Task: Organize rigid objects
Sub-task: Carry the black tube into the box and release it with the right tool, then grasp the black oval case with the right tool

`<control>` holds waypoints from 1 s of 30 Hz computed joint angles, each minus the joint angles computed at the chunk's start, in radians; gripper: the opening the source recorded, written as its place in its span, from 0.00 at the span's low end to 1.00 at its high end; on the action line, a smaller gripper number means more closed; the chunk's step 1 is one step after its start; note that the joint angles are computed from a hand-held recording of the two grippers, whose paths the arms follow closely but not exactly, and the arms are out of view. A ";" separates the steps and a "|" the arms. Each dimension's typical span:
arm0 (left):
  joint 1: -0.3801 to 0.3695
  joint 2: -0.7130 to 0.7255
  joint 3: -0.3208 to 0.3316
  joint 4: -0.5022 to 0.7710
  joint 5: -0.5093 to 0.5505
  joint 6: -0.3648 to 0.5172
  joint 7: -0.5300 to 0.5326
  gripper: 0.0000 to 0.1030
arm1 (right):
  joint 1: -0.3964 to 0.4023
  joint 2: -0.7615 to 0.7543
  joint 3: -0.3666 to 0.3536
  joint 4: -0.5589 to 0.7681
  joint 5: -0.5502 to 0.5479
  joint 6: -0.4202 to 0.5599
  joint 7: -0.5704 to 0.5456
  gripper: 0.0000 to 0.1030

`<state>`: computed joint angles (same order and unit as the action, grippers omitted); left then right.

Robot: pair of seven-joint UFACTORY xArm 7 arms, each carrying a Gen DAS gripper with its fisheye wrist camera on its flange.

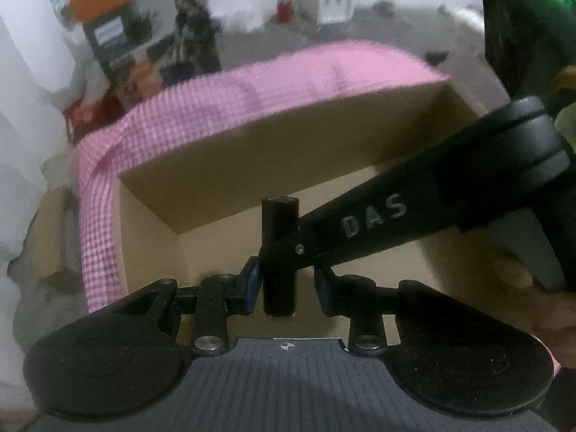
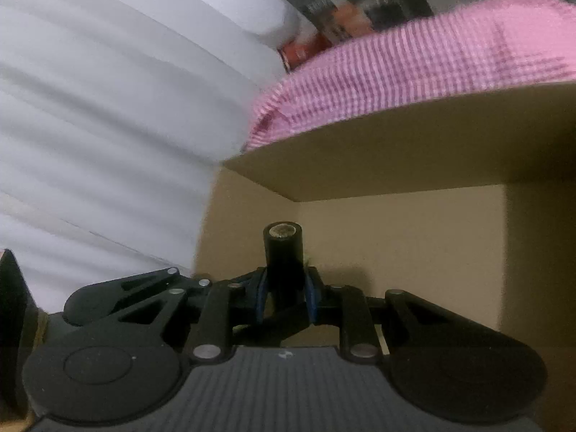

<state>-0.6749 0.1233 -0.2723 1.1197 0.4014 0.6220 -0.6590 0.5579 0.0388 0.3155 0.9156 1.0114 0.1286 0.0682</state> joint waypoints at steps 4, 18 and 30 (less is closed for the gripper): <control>-0.003 0.039 0.017 0.037 0.020 0.074 -0.025 0.32 | -0.037 0.108 0.006 0.097 -0.015 0.071 -0.021 0.25; 0.016 -0.121 -0.017 -0.063 0.060 -0.013 -0.087 0.51 | -0.030 -0.034 0.035 -0.007 -0.054 -0.008 0.036 0.25; 0.034 -0.489 -0.199 -0.341 0.030 -0.163 -0.167 0.59 | -0.107 -0.811 0.387 -0.468 -0.231 -0.051 0.578 0.26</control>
